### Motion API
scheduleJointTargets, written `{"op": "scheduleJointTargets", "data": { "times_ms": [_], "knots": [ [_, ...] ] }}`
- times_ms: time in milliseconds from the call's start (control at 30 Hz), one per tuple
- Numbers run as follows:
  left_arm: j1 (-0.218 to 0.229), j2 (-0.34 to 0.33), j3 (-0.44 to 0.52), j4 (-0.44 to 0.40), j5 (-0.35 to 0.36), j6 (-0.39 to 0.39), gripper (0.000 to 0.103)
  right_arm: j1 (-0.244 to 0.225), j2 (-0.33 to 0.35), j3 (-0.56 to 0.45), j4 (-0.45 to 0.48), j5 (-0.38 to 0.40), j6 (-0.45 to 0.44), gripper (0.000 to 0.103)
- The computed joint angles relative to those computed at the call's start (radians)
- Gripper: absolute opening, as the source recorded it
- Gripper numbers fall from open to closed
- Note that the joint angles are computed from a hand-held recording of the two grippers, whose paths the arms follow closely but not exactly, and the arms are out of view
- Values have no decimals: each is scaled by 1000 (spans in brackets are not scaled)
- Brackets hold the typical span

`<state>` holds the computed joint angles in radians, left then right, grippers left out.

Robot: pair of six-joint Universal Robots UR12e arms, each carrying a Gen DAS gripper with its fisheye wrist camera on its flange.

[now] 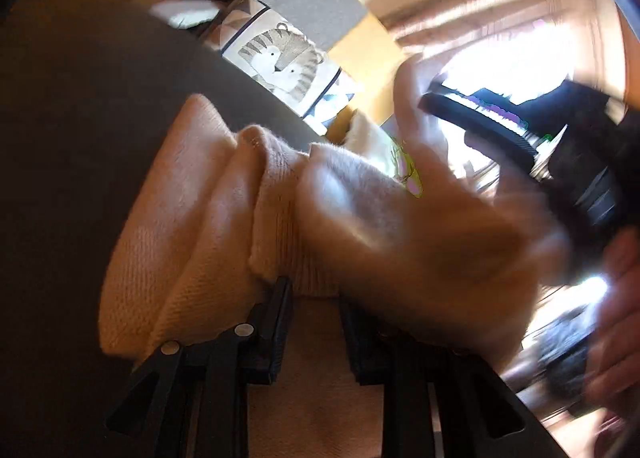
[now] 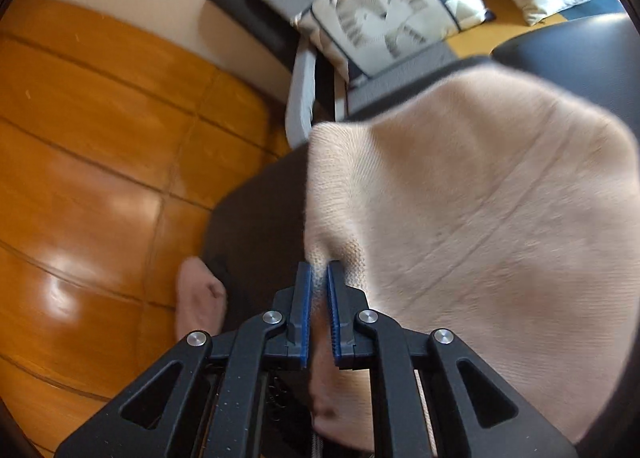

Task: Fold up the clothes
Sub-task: 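Lift the folded end with the right gripper and fold it over the sweater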

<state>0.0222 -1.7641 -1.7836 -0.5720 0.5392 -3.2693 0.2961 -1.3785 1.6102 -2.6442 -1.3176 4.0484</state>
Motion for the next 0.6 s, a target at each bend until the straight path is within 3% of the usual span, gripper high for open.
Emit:
{"op": "scheduleJointTargets", "data": {
  "times_ms": [133,200,267,367,433,533,600],
  "knots": [
    [4,-6,-2,10,-15,2,24,29,45,-66,155,-35,-115,3],
    [8,-11,-5,25,-32,-12,24,31,59,-80,194,-7,-150,4],
    [14,-19,-9,53,-59,-37,24,31,46,-58,156,-16,-151,6],
    [22,-32,-9,73,-106,-67,24,32,-11,19,17,-82,-172,16],
    [27,-36,-9,71,-137,-75,24,48,-53,58,-23,-192,-219,18],
    [43,-37,-11,41,-193,-89,24,81,-109,97,33,-406,-265,18],
    [54,-44,-18,66,-231,-139,25,80,-128,124,57,-423,-261,19]
  ]
}}
